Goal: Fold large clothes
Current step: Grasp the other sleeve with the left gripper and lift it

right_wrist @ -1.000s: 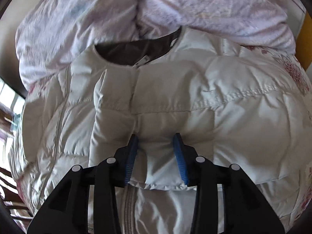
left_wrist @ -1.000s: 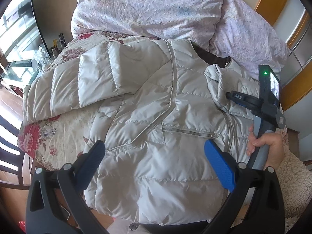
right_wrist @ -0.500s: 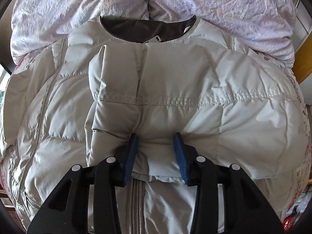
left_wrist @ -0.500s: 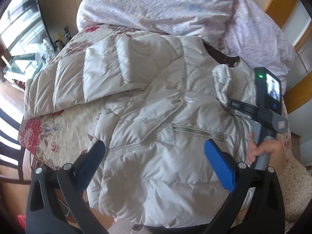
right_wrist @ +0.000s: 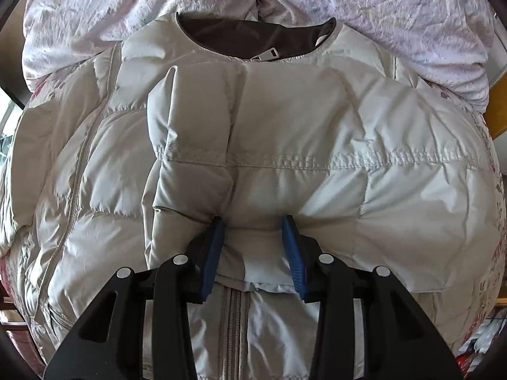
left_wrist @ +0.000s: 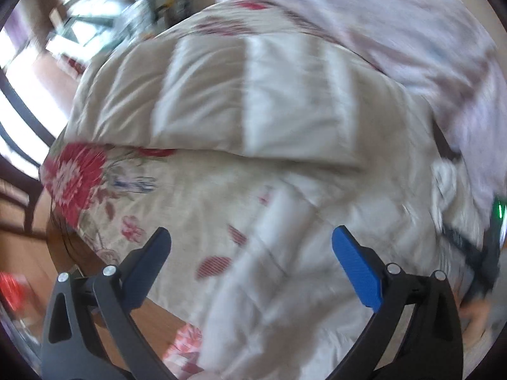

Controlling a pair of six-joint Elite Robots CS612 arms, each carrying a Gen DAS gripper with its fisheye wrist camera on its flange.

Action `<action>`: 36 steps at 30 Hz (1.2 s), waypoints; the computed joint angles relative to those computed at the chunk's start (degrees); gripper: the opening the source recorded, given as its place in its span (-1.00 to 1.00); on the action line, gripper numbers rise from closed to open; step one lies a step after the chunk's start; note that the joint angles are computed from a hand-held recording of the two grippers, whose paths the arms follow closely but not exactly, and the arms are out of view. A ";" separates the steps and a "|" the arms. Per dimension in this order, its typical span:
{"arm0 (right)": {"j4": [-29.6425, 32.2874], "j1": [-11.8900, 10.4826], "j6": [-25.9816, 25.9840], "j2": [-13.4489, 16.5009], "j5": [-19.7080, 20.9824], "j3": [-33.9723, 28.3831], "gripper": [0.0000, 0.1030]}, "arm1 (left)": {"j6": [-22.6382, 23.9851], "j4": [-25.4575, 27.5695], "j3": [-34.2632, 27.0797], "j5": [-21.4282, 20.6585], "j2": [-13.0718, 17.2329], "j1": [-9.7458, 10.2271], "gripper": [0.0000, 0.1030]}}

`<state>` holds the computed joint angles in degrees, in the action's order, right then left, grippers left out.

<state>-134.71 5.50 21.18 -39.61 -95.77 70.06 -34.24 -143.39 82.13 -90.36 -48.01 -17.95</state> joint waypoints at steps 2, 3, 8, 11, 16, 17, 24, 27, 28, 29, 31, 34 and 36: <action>-0.41 -0.05 -0.08 -0.20 -0.09 0.42 -0.21 | -2.89 0.40 -0.85 -0.57 0.66 1.08 0.95; -0.56 0.07 0.01 -0.25 -0.15 0.54 -0.21 | -4.18 0.17 -1.26 -0.51 1.04 1.64 0.95; -0.97 0.32 0.12 -0.40 -0.16 0.81 -0.21 | -12.01 -0.50 -3.50 -4.60 3.41 4.89 0.95; -1.39 0.29 0.05 -0.49 -0.03 1.09 -0.21 | -17.05 -1.40 -3.91 -7.10 4.44 6.35 0.79; -2.12 0.29 -0.24 -0.52 -0.14 1.44 -0.21 | -23.31 -5.79 -3.74 -9.04 5.44 7.89 0.59; -2.17 0.33 -0.21 -0.54 -0.24 1.49 -0.21 | -24.24 -6.45 -3.80 -9.27 5.60 8.15 0.54; -3.01 0.46 -0.70 -0.62 -0.69 1.79 -0.21 | -32.15 -9.44 -3.21 -7.15 5.93 9.23 -0.42; -3.09 0.45 -0.99 -0.59 -0.79 1.76 -0.21 | -31.43 -9.67 -3.14 -5.66 5.65 9.02 -0.76; -3.81 0.41 -1.20 -0.59 -0.52 1.95 -0.21 | -30.63 -9.67 -3.06 -5.14 5.47 9.03 -0.84; -3.81 0.41 -1.38 -0.59 -0.62 1.96 -0.21 | -29.68 -9.45 -3.13 -4.43 5.25 8.88 -0.86; -3.77 0.45 -1.64 -0.49 -0.83 1.83 -0.21 | -26.97 -9.29 -3.48 -2.46 4.75 8.40 -0.91; -4.03 0.52 -1.83 -0.44 -1.08 1.90 -0.21 | -23.04 -10.34 -4.82 -0.52 4.73 7.64 -0.93; -4.42 0.53 -2.00 -0.50 -1.13 2.13 -0.21 | -19.90 -12.14 -4.92 0.58 4.17 7.06 -0.93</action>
